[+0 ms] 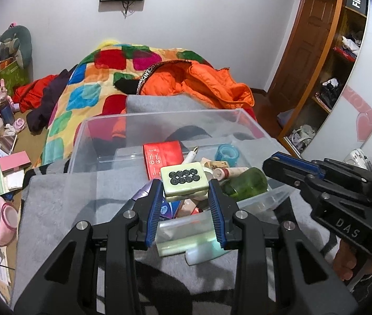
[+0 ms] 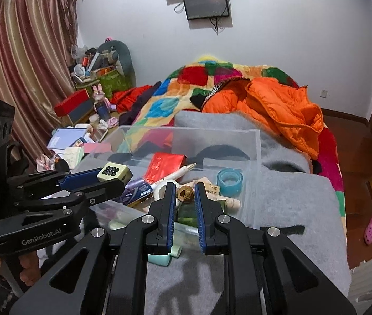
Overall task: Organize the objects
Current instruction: 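Lower the dotted block and brown nut into the clear box and open both tools, then move both tools back toward the mint-green bottle and pale green tube beside the box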
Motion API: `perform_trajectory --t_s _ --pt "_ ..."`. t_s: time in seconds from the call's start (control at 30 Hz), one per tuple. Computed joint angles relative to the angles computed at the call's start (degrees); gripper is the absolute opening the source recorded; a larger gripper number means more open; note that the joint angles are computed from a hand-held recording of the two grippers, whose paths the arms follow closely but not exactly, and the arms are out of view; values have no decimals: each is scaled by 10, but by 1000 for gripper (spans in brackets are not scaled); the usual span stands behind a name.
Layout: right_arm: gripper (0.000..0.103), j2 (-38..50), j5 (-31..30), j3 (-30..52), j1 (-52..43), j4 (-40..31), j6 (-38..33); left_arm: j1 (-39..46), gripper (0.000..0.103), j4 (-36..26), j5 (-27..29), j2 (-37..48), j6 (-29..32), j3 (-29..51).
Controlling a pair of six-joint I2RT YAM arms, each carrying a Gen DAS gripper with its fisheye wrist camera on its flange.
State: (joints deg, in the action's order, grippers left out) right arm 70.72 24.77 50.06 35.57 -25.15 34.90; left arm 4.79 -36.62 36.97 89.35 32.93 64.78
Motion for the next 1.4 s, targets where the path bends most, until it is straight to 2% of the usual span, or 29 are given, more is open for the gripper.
perform_trajectory --t_s 0.4,0.6,0.7,0.77,0.97,1.03,1.17,1.23,1.4 --pt "13 86 -35 33 -24 18 -22 -13 34 27 -25 18 -12 -5" --pt "13 91 -44 30 -25 22 -16 -14 34 27 -28 17 -12 -5" --pt "24 79 -54 27 -27 17 -15 -11 39 28 -26 10 -10 -10" --pt "36 66 -47 18 -23 17 -11 -6 43 27 -21 3 -10 -13" --pt "38 25 -30 0 -6 6 6 13 54 5 0 -24 2 -18" --pt "38 8 -24 -5 2 -1 11 20 63 -3 6 -39 12 -25" --pt "39 -33 4 -18 31 -26 26 42 72 -27 20 -73 53 -44" --pt "41 -50 20 -25 51 -39 35 55 81 -42 27 -87 76 -55" --pt "46 -87 54 -49 104 -70 74 82 84 -69 25 -102 126 -79"
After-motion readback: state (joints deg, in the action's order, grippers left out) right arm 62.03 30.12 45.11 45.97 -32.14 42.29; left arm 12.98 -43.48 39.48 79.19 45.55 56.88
